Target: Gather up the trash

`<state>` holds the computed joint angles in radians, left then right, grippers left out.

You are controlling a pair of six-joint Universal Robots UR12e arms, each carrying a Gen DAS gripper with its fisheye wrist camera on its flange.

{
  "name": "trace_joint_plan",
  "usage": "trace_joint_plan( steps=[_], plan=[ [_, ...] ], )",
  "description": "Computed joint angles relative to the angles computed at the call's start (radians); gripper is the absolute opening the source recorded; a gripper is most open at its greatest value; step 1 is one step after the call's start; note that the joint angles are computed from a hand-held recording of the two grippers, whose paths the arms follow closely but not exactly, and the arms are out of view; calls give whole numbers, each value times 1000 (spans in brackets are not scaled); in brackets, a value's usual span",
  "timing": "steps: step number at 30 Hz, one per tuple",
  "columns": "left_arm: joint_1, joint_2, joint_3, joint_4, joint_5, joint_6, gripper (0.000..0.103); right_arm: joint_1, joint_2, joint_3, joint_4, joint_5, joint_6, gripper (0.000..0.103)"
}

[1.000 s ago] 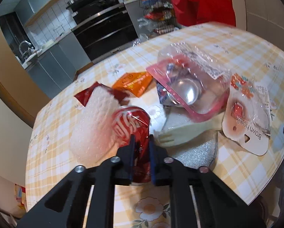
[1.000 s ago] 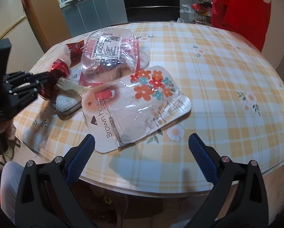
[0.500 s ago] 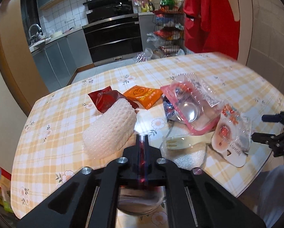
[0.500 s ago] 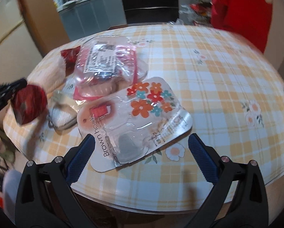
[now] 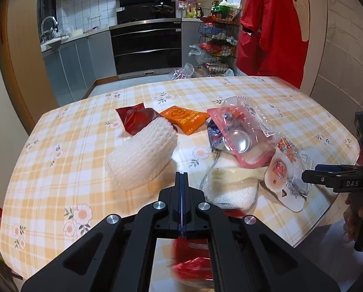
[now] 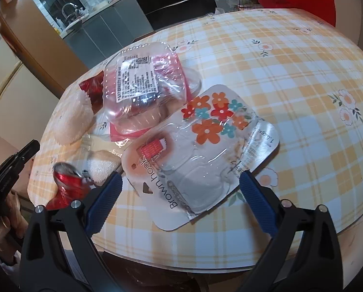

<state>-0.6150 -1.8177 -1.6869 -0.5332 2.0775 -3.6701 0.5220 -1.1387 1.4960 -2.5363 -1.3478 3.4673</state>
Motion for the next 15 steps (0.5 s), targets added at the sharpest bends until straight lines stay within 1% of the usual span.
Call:
trace_joint_plan(
  steps=[2,4,7,8,9,10,11,12,13,15],
  plan=[
    [4,8,-11,-1,-12,-20,0,1,0,2,4,-3,2,94],
    [11,21,-31,10,-46,-40,0,1,-3,6,8,-7,0,94],
    [16,36,-53,25,-113,-35,2,3,-7,15,10,-16,-12,94],
    [16,40,-57,25,-137,-36,6,2,-9,17,10,-16,-11,94],
    [17,44,-61,23,-154,-40,16,1,-11,21,8,-12,-9,94],
    [18,52,-71,24,-181,-58,21,0,-12,24,6,-9,-7,94],
    [19,56,-78,32,-200,-72,33,-1,-15,26,2,-7,-6,94],
    [24,66,-96,61,-242,-97,37,-1,-17,30,-3,-5,-7,94],
    [25,70,-106,75,-265,-111,46,-1,-20,33,-8,-6,-9,94],
    [17,70,-108,59,-282,-114,60,0,-23,36,-10,-4,-15,94]
  ],
)
